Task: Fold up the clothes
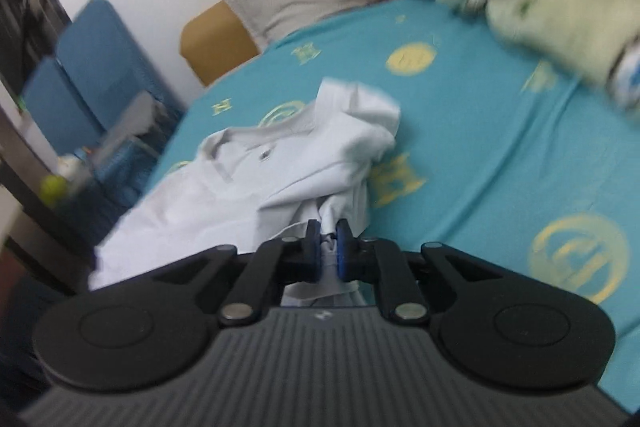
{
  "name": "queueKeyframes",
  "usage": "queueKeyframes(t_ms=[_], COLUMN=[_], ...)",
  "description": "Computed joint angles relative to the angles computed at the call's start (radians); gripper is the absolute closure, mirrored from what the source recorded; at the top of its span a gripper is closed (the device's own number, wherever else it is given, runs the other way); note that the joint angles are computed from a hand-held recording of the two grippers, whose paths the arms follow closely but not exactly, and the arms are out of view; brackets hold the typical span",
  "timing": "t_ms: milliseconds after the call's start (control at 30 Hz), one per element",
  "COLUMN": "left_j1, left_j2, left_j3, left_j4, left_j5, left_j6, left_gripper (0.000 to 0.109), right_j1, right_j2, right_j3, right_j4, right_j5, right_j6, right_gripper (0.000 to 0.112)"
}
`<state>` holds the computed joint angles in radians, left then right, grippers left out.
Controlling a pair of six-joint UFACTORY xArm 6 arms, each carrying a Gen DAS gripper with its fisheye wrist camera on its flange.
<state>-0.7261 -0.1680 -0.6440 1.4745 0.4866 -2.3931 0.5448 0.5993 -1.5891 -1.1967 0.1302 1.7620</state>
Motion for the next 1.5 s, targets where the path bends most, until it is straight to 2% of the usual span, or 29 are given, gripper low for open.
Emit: queueKeyframes(t_ms=[67, 133, 233, 300, 367, 400, 500, 633, 733, 800, 900, 933, 967, 1000, 1033, 1100, 1200, 1267, 1333, 1433, 1500], left_j1=[0.000, -0.001, -0.003, -0.006, -0.014, -0.019, -0.031, -0.044, -0.051, -0.058, -0.070, -0.079, -0.100, -0.118, -0.136, -0.162, -0.186, -0.216, -0.224, -0.239, -0.251], left_j2=[-0.003, -0.001, -0.001, 0.001, 0.006, 0.010, 0.027, 0.044, 0.052, 0.058, 0.055, 0.049, 0.039, 0.032, 0.026, 0.006, -0.050, -0.089, -0.143, -0.226, -0.280], left_j3=[0.003, 0.003, 0.004, 0.004, 0.002, -0.001, -0.015, -0.029, -0.034, -0.040, -0.045, -0.044, -0.040, -0.039, -0.038, -0.028, 0.003, 0.019, 0.049, 0.093, 0.115], left_j4=[0.008, 0.010, 0.011, 0.010, 0.007, 0.002, -0.021, -0.036, -0.038, -0.055, -0.075, -0.077, -0.084, -0.099, -0.114, -0.137, -0.158, -0.186, -0.224, -0.286, -0.361], left_j5=[-0.002, -0.001, 0.002, 0.007, 0.017, 0.024, 0.044, 0.061, 0.075, 0.086, 0.113, 0.130, 0.170, 0.198, 0.227, 0.256, 0.267, 0.302, 0.285, 0.265, 0.285], left_j6=[-0.004, -0.003, 0.002, 0.010, 0.021, 0.033, 0.083, 0.130, 0.141, 0.172, 0.200, 0.203, 0.213, 0.234, 0.254, 0.281, 0.289, 0.301, 0.323, 0.360, 0.439], left_gripper=[0.008, 0.008, 0.008, 0.008, 0.008, 0.008, 0.008, 0.008, 0.008, 0.008, 0.009, 0.009, 0.009, 0.009, 0.009, 0.009, 0.009, 0.009, 0.009, 0.010, 0.010], right_j1=[-0.019, -0.034, -0.040, -0.050, -0.070, -0.079, -0.111, -0.152, -0.146, -0.137, -0.112, -0.102, -0.084, -0.060, -0.029, 0.037, 0.120, 0.193, 0.276, 0.408, 0.471], right_j2=[-0.050, -0.088, -0.103, -0.116, -0.138, -0.154, -0.184, -0.156, -0.183, -0.220, -0.300, -0.332, -0.370, -0.411, -0.456, -0.549, -0.687, -0.786, -0.880, -0.968, -0.997], right_j3=[0.038, 0.066, 0.051, 0.050, 0.069, 0.087, 0.138, 0.170, 0.252, 0.309, 0.392, 0.418, 0.448, 0.479, 0.512, 0.576, 0.663, 0.730, 0.793, 0.864, 0.891], right_j4=[0.008, 0.121, 0.288, 0.237, 0.139, 0.061, -0.141, -0.172, -0.308, -0.351, -0.344, -0.354, -0.377, -0.403, -0.426, -0.440, -0.368, -0.380, -0.391, -0.376, -0.333], right_j5=[0.062, 0.141, 0.331, 0.418, 0.452, 0.466, 0.500, 0.490, 0.451, 0.429, 0.402, 0.387, 0.386, 0.395, 0.417, 0.458, 0.440, 0.444, 0.455, 0.515, 0.544], right_j6=[-0.054, -0.205, -0.467, -0.482, -0.427, -0.352, -0.093, 0.039, 0.230, 0.307, 0.339, 0.346, 0.361, 0.379, 0.402, 0.432, 0.421, 0.460, 0.488, 0.490, 0.453], right_gripper=[0.103, 0.103, 0.103, 0.103, 0.104, 0.108, 0.108, 0.108, 0.107, 0.106, 0.103, 0.096, 0.067, 0.050, 0.029, 0.028, 0.028, 0.028, 0.028, 0.028, 0.028])
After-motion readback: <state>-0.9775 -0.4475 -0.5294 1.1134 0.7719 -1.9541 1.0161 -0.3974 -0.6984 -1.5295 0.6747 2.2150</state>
